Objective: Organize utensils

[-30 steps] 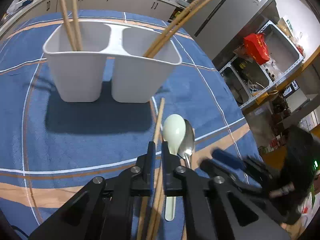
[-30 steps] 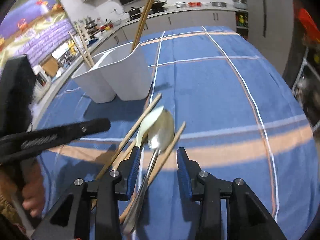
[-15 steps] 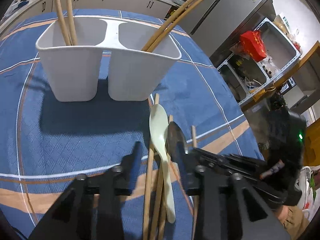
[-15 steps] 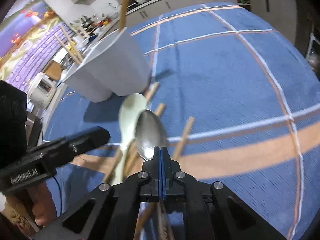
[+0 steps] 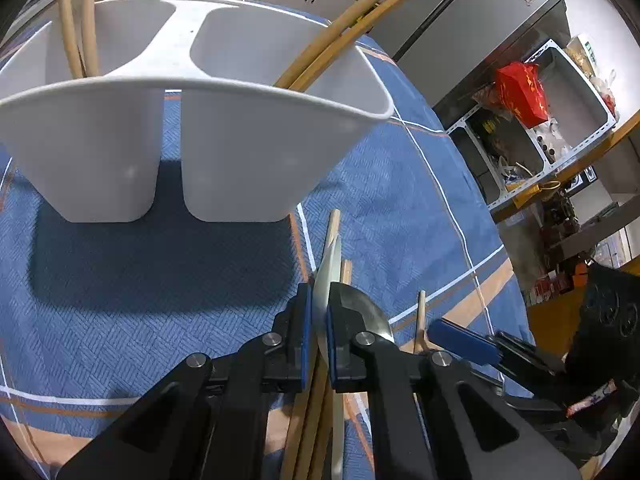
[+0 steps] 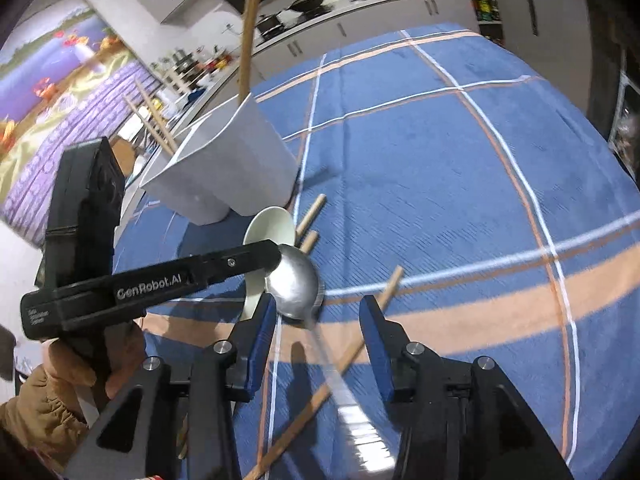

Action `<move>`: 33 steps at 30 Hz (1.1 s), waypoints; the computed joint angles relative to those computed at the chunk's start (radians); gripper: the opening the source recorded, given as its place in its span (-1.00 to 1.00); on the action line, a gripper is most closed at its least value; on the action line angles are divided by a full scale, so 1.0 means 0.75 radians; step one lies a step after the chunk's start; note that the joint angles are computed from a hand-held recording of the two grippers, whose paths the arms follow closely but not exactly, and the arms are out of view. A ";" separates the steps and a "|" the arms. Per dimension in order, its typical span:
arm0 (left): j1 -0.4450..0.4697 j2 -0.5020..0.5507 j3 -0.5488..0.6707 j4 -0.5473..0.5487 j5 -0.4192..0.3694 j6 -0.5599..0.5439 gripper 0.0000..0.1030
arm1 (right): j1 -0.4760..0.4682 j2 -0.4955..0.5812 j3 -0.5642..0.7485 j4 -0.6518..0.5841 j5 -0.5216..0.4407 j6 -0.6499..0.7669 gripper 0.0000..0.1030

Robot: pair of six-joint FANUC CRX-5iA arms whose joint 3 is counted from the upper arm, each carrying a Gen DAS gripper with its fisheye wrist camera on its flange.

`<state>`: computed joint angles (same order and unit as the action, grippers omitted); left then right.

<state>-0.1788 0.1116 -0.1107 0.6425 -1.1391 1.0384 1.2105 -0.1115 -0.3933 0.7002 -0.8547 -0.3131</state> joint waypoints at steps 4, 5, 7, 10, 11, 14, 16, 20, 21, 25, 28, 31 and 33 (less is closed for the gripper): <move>0.012 -0.035 -0.028 0.020 0.008 -0.027 -0.87 | -0.057 0.061 0.080 -0.115 0.015 0.219 -0.07; 0.020 -0.046 -0.038 0.024 0.008 -0.043 -0.87 | -0.069 0.068 0.092 -0.141 0.024 0.261 -0.07; 0.028 -0.061 -0.044 0.015 0.003 -0.051 -0.87 | -0.089 0.091 0.129 -0.186 0.019 0.363 -0.08; 0.047 -0.075 -0.060 0.027 -0.012 -0.070 -0.86 | -0.135 0.131 0.200 -0.285 0.032 0.565 0.01; 0.054 -0.080 -0.069 0.035 -0.013 -0.075 -0.86 | -0.153 0.143 0.227 -0.330 0.037 0.643 0.02; 0.066 -0.084 -0.082 0.054 -0.014 -0.068 -0.86 | -0.208 0.177 0.312 -0.502 0.066 0.859 0.01; 0.077 -0.089 -0.094 0.072 -0.014 -0.078 -0.86 | -0.217 0.195 0.349 -0.554 0.054 0.938 0.01; 0.100 -0.095 -0.116 0.117 -0.028 -0.100 -0.86 | -0.241 0.189 0.378 -0.736 0.100 1.107 -0.13; 0.103 -0.101 -0.123 0.124 -0.029 -0.105 -0.86 | -0.240 0.192 0.394 -0.782 0.089 1.150 -0.16; 0.116 -0.125 -0.146 0.114 -0.020 -0.131 -0.83 | -0.199 0.191 0.406 -0.820 0.052 1.191 -0.70; 0.130 -0.132 -0.165 0.137 -0.048 -0.151 -0.83 | -0.152 0.172 0.378 -0.758 0.039 1.122 -0.74; 0.124 -0.134 -0.164 0.117 -0.047 -0.137 -0.83 | -0.123 0.165 0.355 -0.694 0.049 1.030 -0.87; 0.131 -0.147 -0.178 0.127 -0.047 -0.130 -0.83 | -0.105 0.149 0.331 -0.647 0.055 0.962 -0.90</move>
<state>-0.0801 0.0013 -0.2445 0.7375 -1.1745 0.9413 1.1316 0.0004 -0.1452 0.2148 -0.8138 0.4085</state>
